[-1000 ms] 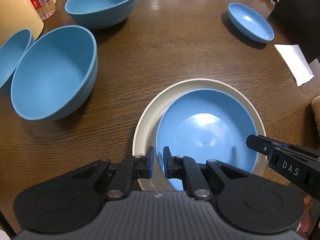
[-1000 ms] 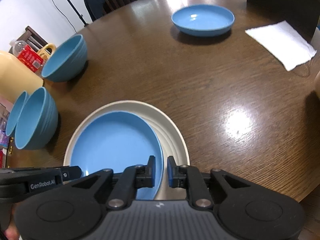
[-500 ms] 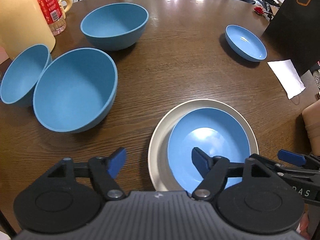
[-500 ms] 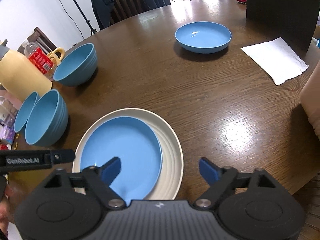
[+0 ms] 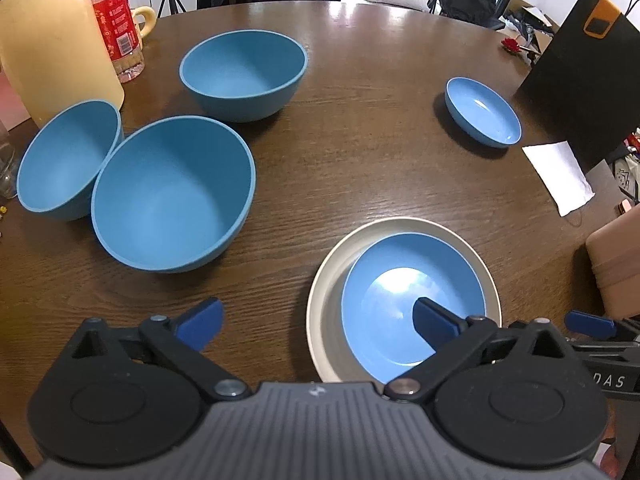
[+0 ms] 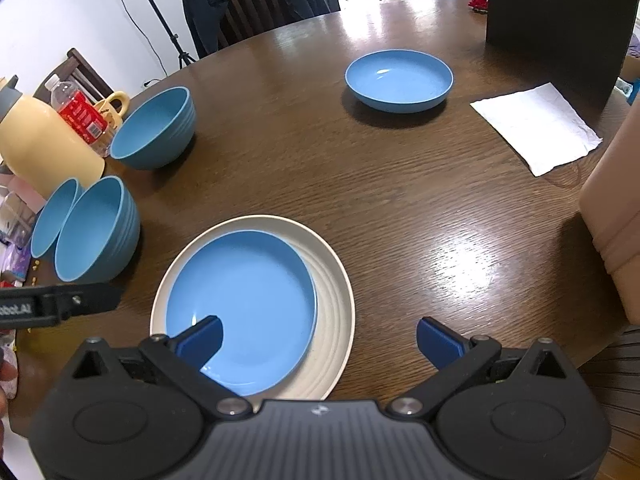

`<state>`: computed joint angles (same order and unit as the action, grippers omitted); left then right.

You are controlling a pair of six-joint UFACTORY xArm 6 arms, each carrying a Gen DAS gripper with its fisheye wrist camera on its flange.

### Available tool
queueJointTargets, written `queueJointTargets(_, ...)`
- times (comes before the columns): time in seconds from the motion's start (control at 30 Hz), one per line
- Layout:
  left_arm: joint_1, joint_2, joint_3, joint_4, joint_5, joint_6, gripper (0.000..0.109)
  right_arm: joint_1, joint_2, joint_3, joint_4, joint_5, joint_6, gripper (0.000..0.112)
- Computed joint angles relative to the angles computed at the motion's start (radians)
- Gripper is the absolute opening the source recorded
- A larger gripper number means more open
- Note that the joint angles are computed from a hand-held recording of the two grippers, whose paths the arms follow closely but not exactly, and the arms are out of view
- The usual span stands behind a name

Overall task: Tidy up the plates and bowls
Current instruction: 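Withdraw both open grippers up from the plate stack, then move both grippers to the small blue plate beside the white napkin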

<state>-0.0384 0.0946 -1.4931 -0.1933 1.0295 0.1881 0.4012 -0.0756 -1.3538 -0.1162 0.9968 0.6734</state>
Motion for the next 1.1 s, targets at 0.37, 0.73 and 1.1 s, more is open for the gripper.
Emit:
queueJointTargets(0.37,-0.002,0.011,-0.055,-0.026,0.010,0.036,0.103,-0.006,-0.020,-0.018,-0.039,0.031,0.030,0.103)
queueJointTargets(0.73,-0.036,0.077,-0.174,-0.008,0.006,0.029,0.103,-0.051,0.020,-0.097,-0.052,0.039,0.011,0.103)
queueJointTargets(1.1,-0.077,0.206,-0.389,0.021,0.032,0.022,0.103,-0.094,0.102,-0.212,-0.049,0.049,-0.020,0.103)
